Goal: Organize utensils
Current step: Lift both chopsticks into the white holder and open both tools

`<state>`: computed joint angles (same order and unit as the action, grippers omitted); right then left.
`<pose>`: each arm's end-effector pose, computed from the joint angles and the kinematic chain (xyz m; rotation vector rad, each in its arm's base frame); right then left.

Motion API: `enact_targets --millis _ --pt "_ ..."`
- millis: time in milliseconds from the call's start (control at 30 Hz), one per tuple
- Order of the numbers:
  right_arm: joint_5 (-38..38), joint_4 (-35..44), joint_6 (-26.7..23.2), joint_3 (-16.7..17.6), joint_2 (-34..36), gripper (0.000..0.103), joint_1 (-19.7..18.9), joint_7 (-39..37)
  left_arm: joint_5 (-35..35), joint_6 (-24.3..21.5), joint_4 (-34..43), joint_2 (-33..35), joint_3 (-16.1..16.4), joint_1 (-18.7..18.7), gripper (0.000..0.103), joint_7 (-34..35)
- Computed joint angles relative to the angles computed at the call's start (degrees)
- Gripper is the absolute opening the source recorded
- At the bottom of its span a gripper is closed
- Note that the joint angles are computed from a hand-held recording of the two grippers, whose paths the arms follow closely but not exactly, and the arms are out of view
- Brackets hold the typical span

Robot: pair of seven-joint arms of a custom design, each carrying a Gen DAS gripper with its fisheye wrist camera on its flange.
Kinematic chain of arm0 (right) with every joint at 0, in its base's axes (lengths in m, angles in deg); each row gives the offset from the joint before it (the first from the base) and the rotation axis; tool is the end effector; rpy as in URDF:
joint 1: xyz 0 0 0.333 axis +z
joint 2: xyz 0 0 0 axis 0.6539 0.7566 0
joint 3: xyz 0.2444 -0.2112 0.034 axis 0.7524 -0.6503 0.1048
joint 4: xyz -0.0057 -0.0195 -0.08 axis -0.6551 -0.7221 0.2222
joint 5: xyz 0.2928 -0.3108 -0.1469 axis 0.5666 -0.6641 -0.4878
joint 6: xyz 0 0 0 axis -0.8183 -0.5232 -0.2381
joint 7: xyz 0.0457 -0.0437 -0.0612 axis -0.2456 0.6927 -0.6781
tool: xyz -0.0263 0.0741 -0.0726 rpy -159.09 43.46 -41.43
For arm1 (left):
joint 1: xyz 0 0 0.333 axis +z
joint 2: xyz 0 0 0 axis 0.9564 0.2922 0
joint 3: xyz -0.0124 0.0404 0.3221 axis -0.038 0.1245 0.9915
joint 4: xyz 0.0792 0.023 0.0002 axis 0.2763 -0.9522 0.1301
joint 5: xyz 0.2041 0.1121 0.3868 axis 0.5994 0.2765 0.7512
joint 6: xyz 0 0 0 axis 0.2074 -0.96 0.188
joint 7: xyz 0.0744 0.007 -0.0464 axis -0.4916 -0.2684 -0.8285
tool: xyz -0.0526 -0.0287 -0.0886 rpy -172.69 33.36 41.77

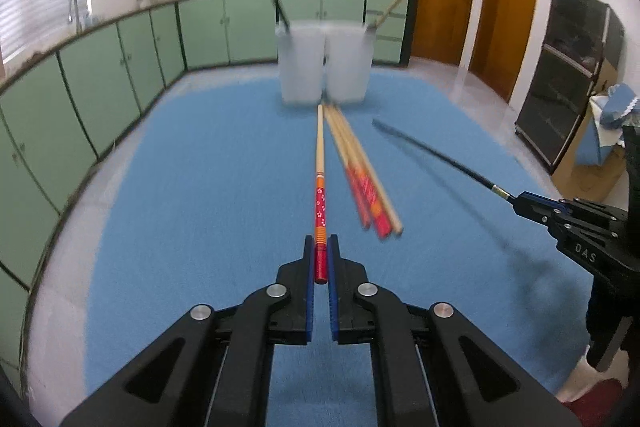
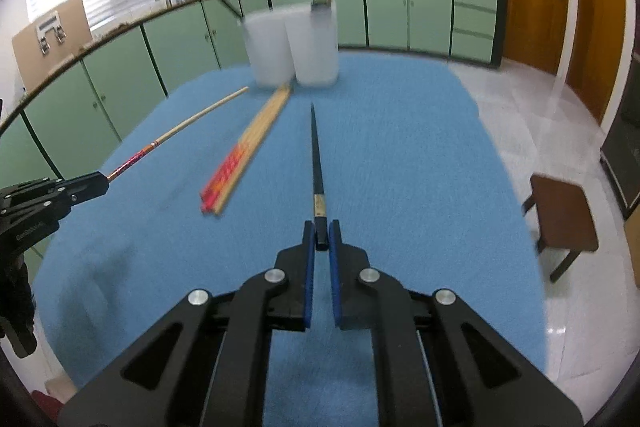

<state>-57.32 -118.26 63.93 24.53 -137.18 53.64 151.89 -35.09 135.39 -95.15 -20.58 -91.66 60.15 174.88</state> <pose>0.3444 0.1593 0.5500 -1.3673 2.0541 -0.8056 0.4834 -0.1307 0.5618 -1.0241 2.4493 -1.0594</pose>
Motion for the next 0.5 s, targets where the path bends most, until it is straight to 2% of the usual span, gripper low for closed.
enact_targets --millis 133,233,333,500 --pt "-2.14 2.96 0.00 -0.17 -1.09 0.006 -1.66 -1.95 -2.49 -0.02 2.46 -1.06 1.24 -1.14 0.006 2.11" --pt "-3.50 5.61 0.19 -0.28 -0.94 0.006 -3.05 -4.03 -1.84 -1.76 5.40 -0.26 1.15 -0.95 0.006 2.19" --pt "-4.07 8.00 -2.42 0.66 0.26 0.006 -4.09 -5.42 -0.89 -2.52 6.70 1.19 0.46 -0.34 0.006 1.79" --pt "-1.67 6.56 -6.37 1.58 0.40 0.006 -1.98 -3.92 0.70 -2.99 5.60 4.28 -0.82 1.26 0.006 -0.87"
